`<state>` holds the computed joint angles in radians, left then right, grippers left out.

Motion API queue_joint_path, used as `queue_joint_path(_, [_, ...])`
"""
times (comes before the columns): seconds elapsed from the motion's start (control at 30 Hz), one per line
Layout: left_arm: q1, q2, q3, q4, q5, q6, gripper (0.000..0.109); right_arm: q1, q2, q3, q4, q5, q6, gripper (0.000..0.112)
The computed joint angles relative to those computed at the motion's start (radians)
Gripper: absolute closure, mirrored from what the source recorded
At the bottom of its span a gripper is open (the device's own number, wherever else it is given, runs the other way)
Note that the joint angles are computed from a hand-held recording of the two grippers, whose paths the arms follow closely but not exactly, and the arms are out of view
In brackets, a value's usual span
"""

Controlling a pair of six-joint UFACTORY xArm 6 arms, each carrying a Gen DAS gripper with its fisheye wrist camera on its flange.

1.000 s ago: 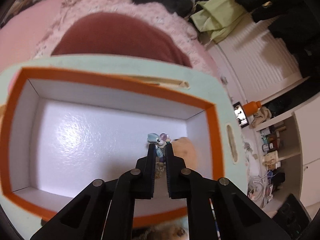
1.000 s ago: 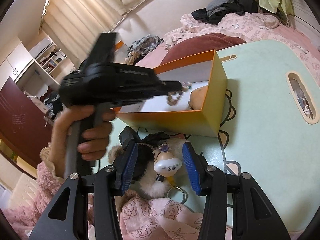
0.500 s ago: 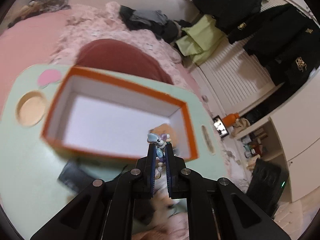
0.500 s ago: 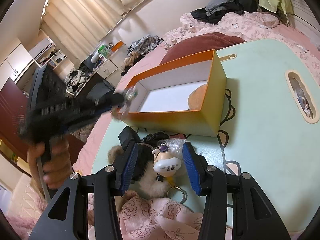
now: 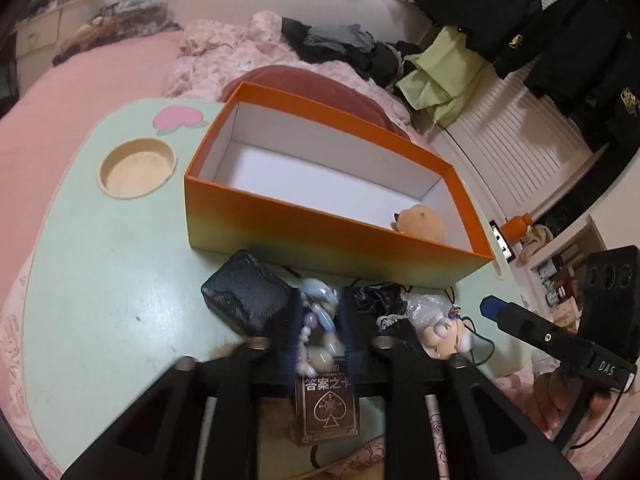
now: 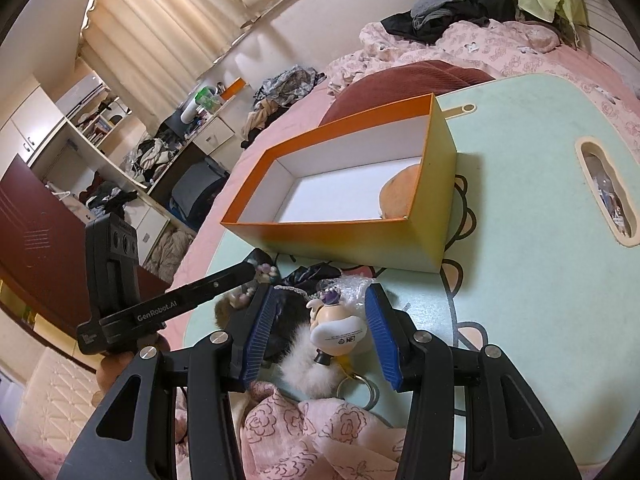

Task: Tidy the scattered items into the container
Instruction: 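Grasp the beaded charm in the box with the left tool and lift it out, then reach into the orange box and grasp the brown round plush with the right tool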

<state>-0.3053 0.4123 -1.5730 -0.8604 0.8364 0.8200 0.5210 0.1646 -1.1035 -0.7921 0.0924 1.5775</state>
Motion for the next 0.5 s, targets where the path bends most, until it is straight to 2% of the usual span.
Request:
queue_joint_path(0.07, [-0.001,-0.025,0.035,-0.044,-0.035,0.041,0.043,0.007,0.002,0.001,0.062,0.002,-0.066,0.064])
queue_joint_path(0.13, [0.003,-0.049,0.059,-0.096,-0.036,0.093,0.035,0.013,0.002,-0.003,0.083,0.018,-0.088,0.064])
queue_joint_path(0.27, [0.017,-0.073,0.073,-0.175,-0.004,0.149,0.03,0.028,0.0,-0.021,0.103,0.075,-0.128,0.064])
queue_joint_path(0.43, [0.005,-0.102,0.119,-0.163,-0.08,0.158,0.028,0.049,-0.002,-0.057,0.218,0.152,-0.286,0.065])
queue_joint_path(0.5, [0.002,-0.115,0.137,-0.157,-0.092,0.162,0.028,0.061,-0.006,-0.103,0.204,0.248,-0.329,0.065])
